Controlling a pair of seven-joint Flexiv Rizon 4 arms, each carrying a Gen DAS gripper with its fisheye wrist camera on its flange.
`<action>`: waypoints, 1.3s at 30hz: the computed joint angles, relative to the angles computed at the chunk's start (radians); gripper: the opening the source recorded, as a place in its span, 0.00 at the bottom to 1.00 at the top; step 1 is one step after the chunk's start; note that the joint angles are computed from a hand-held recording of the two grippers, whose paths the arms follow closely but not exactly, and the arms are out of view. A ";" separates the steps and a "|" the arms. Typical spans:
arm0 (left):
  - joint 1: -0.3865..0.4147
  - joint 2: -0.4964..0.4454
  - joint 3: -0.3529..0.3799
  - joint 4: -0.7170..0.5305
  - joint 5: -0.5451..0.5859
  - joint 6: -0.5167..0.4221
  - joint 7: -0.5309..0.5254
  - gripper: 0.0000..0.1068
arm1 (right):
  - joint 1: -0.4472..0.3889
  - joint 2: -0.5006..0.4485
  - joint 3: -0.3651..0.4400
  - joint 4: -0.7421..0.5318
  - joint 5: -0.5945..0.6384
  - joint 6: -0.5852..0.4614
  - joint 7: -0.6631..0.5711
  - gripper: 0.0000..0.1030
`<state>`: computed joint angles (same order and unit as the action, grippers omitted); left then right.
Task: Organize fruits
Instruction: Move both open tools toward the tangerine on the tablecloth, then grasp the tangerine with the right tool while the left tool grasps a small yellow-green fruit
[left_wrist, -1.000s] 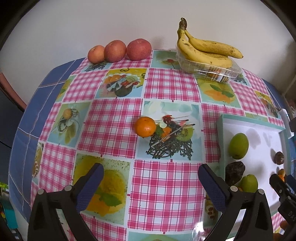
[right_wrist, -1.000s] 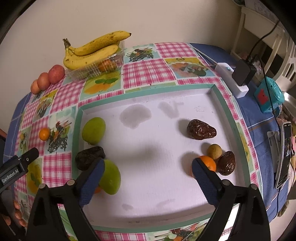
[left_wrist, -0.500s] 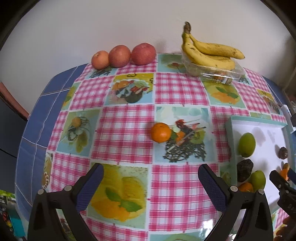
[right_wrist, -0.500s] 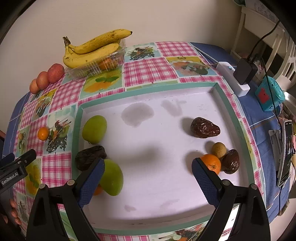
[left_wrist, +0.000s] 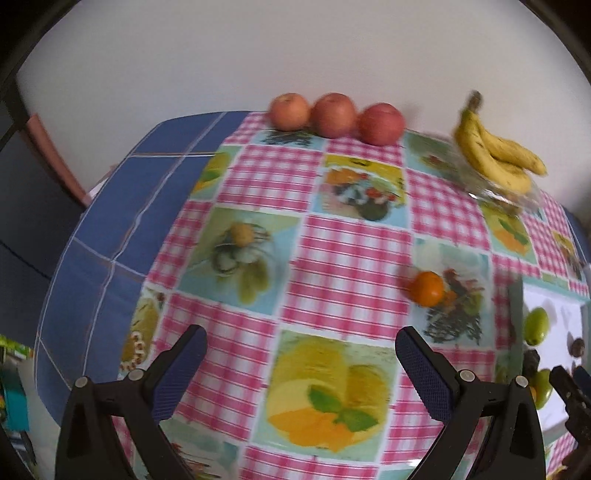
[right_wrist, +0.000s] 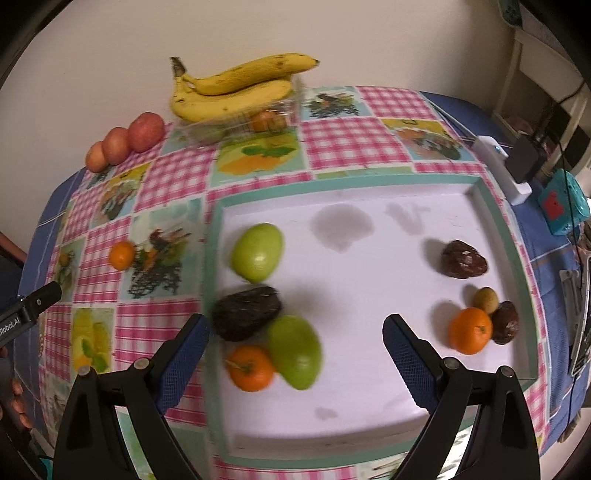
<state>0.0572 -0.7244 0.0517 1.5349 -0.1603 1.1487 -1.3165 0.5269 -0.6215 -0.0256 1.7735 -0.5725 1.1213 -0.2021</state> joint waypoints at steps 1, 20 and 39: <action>0.009 0.000 -0.004 0.000 -0.008 0.001 0.000 0.96 | 0.003 -0.007 0.001 -0.012 -0.002 0.004 -0.002 0.92; 0.149 -0.105 -0.105 -0.125 -0.205 0.027 0.054 0.96 | 0.035 -0.160 0.036 -0.279 0.068 -0.018 -0.158 0.92; 0.145 -0.325 -0.118 -0.397 -0.217 -0.112 0.014 0.69 | 0.034 -0.423 0.078 -0.682 0.228 -0.127 -0.408 0.91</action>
